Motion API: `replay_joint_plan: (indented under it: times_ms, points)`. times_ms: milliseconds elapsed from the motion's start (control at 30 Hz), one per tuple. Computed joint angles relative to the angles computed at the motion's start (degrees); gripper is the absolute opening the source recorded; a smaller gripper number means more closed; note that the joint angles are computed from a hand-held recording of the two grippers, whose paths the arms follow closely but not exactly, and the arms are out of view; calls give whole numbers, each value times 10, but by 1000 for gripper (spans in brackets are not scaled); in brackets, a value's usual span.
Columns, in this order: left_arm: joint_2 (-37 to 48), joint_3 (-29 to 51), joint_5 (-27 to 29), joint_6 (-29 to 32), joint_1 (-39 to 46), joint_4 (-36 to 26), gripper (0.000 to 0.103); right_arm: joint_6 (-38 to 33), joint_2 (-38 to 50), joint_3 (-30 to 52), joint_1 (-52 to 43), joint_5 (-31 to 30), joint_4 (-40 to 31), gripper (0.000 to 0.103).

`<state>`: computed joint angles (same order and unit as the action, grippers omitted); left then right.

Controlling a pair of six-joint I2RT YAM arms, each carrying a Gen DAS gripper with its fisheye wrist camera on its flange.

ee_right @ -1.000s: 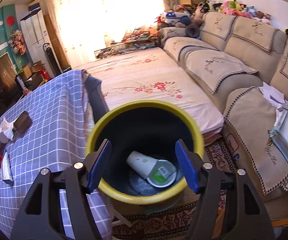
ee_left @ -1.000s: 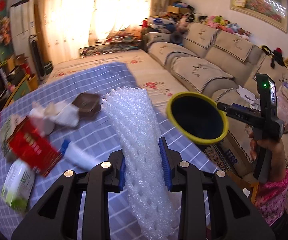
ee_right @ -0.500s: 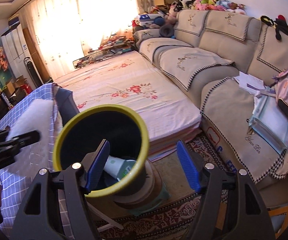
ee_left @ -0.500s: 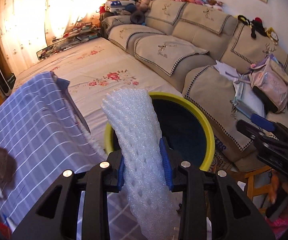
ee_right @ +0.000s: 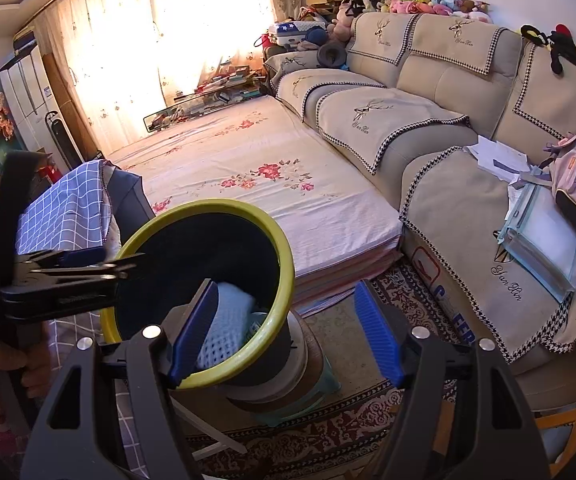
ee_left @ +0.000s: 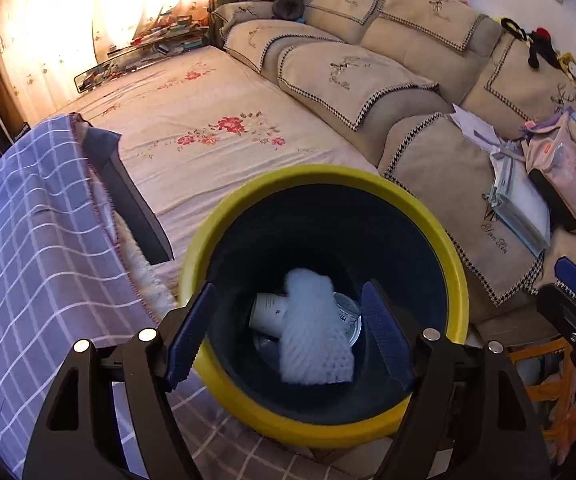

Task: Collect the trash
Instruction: 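Carry the foam net over the yellow bin and release it with the left gripper, then return the right gripper to the table and grasp the blue-capped tube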

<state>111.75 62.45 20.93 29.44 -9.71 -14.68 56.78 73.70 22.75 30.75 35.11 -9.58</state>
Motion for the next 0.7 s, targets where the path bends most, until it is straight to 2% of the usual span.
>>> replay_joint_plan:
  times_ms: [167,267,367,500,700]
  points:
    - [-100,-54,80,31,93,-7,85,15,14,13,14,5,-15,68]
    - [-160,-63,155,86,200,-59,89,15,42,33,26,-1,-16,68]
    - [-181,-39,221,141,314,-109,91,10,81,65,47,-4,-12,68]
    - [-148,41,291,193,462,-167,93,-11,136,115,75,-20,8,68]
    - [-39,172,327,192,605,-126,95,-75,250,252,130,-61,28,68]
